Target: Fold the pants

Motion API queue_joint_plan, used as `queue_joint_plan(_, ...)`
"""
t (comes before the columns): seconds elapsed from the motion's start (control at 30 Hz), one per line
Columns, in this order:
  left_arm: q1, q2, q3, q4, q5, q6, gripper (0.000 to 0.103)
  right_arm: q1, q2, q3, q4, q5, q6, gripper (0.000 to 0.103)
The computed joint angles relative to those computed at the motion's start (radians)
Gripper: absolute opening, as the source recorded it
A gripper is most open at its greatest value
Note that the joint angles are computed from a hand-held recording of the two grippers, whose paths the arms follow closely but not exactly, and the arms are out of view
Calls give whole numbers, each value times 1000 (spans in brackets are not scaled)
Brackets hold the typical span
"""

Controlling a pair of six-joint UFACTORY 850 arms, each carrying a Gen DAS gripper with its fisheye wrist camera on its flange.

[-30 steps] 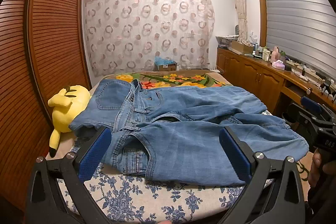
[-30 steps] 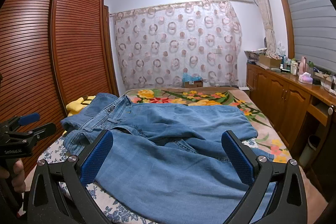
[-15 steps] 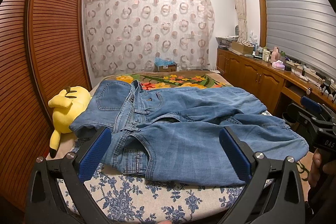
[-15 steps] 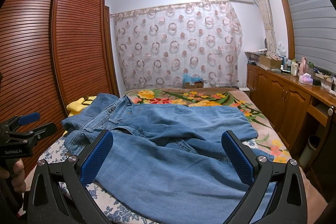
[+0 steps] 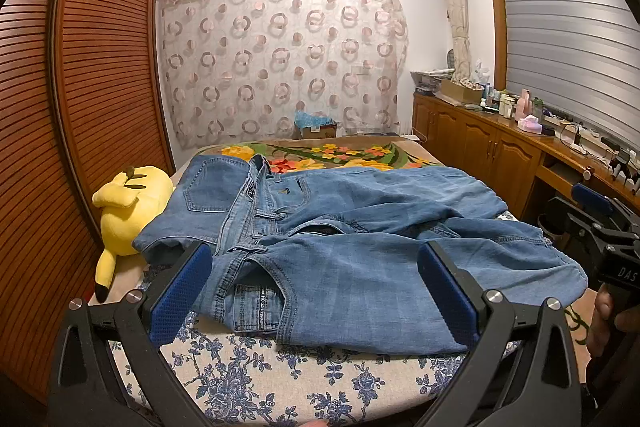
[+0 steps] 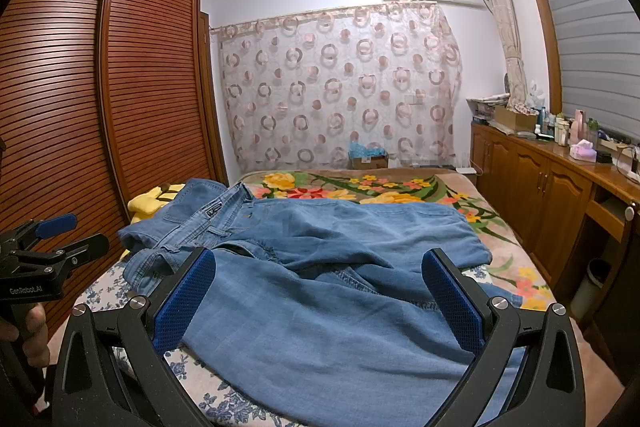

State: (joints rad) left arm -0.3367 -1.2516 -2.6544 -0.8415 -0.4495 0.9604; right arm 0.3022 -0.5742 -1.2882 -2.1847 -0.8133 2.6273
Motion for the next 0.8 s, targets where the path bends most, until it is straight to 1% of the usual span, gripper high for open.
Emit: queue_joint_plan(0.8,-1,10,20,-16,11,20,103,-1,0,1,-5,-1,4,103)
